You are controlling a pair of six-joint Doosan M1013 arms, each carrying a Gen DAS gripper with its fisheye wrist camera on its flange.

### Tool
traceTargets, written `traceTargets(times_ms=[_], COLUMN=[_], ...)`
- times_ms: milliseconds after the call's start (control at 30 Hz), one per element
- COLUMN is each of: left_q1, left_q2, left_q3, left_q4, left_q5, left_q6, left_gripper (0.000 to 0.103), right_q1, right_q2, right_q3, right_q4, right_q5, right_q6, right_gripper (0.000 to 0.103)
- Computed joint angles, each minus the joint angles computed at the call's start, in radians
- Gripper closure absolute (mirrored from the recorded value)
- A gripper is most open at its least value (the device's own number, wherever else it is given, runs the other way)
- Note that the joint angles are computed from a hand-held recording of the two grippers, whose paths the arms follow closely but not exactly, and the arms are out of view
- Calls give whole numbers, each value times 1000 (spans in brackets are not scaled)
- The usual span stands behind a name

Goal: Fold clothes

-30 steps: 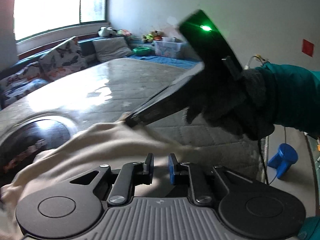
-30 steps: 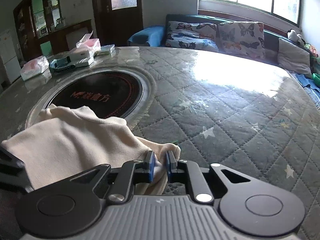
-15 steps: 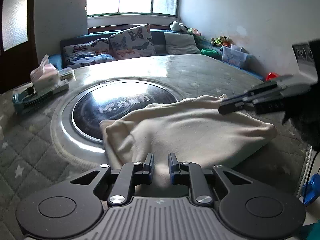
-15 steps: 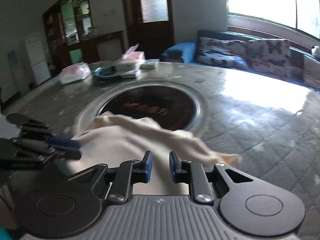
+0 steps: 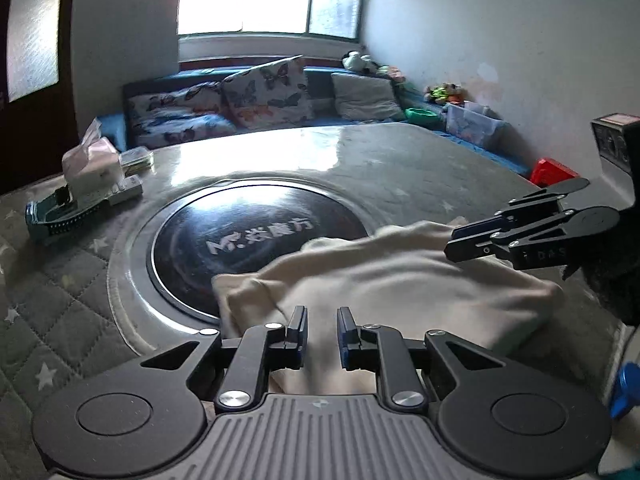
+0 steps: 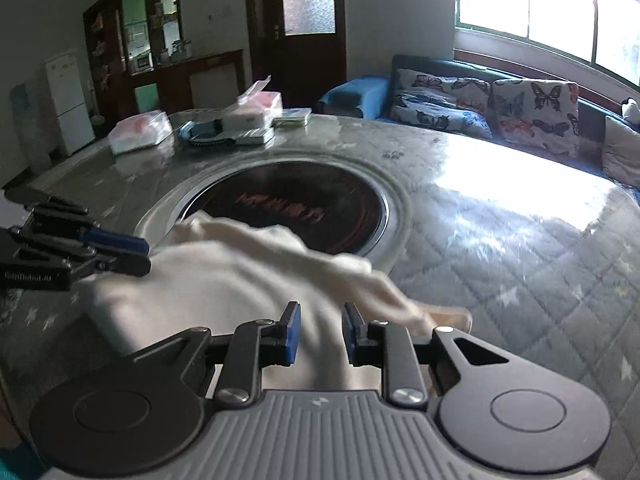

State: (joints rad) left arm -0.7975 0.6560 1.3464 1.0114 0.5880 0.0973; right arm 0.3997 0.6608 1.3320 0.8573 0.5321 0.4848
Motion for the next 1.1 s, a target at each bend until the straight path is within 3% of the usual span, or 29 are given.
traceTargets(times_ms=[200,400,533,633,767,867,1100], left_q1=[43,44,45,48,56,55,28], left_q2=[36,54,60,87,131,127,67], left_q3=[-53,-88,-109,-157,-228,-225,-131], left_q4=[-115,-95,-83,-128,-219,-216,-118], left_q5=[34,98,55,57,122,127,105], left_q6=[42,69,86,165,260,250,151], left_gripper=[84,85,85,85,84,84,84], right_q1=[14,15,18,26,32,30,19], right_q2=[61,58,54,66,81,71,-6], right_q3=[-86,-83,-83,-101,-123,-113,-5], right_q4=[-149,-148,-92,-124,-187,-151,23], right_q5=[-4,-30,-21,-11,-1,-6,24], right_q6=[185,186,126,155,220,186,-55], right_gripper=[82,82,82,82,82,81,81])
